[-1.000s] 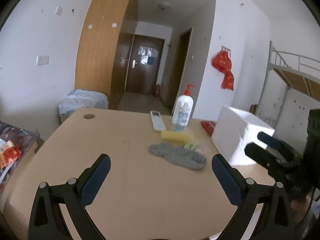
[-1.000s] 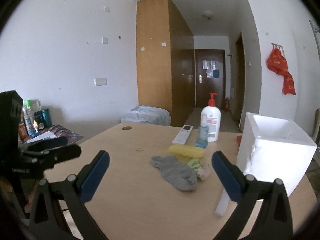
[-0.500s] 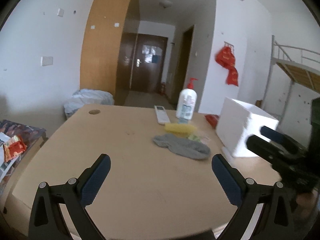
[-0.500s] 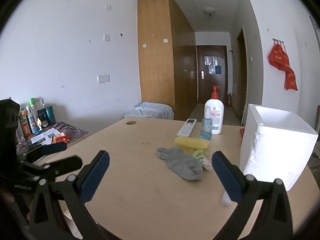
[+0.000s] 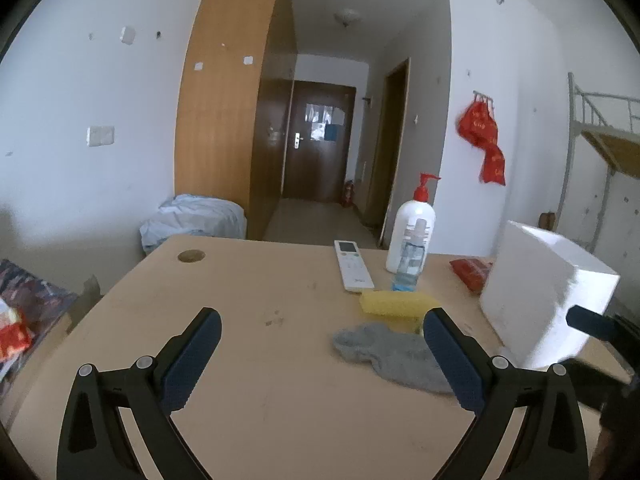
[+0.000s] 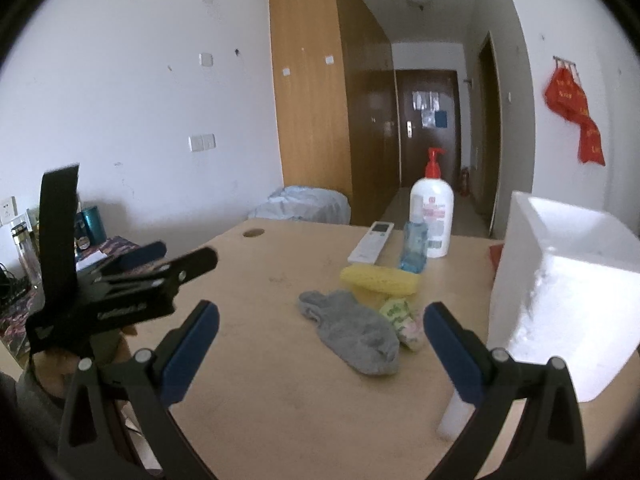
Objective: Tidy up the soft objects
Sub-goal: 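Withdraw both tools from the foam box back over the desk, then move the left tool to the grey sock and close on it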
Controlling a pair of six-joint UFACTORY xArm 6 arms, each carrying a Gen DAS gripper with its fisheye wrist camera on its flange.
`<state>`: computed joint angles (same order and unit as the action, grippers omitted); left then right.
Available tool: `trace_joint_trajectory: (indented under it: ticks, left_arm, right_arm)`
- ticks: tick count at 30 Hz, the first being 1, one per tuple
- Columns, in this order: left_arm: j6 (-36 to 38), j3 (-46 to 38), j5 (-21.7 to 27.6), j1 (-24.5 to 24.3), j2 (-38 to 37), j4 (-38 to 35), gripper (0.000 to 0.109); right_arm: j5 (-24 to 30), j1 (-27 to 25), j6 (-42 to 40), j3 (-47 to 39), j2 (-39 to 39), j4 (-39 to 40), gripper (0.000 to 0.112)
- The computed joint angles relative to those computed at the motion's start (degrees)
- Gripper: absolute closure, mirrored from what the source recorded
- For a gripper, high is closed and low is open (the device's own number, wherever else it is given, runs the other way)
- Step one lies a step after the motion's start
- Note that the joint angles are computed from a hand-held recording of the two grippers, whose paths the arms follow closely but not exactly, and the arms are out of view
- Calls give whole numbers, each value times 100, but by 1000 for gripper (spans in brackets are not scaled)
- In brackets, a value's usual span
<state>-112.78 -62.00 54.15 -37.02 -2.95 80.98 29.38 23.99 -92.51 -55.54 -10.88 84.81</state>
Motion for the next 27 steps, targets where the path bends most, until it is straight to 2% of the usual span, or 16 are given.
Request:
trace_joint_trajectory:
  ticks: [6, 9, 15, 19, 23, 27]
  left_arm:
    - [597, -612, -592, 485, 602, -293, 8]
    - [702, -763, -641, 631, 815, -489, 8]
    - [1073, -1178, -408, 730, 1169, -925, 8]
    - [1564, -1340, -907, 964, 1335, -1332, 8]
    - [1878, -1521, -1081, 1071, 1529, -1657, 8]
    - [2198, -1574, -1469, 1256, 1661, -2121, 8]
  right_arm:
    - [-190, 96, 406, -488, 606, -436, 9]
    - [-205, 127, 676, -703, 876, -733, 9]
    - [-163, 130, 1145, -1096, 1291, -1340, 9]
    - [-97, 106, 1364, -1304, 1488, -1613, 9]
    - [45, 73, 1579, -1505, 1698, -1859, 9]
    - [200, 19, 1890, -1709, 1902, -2153, 9]
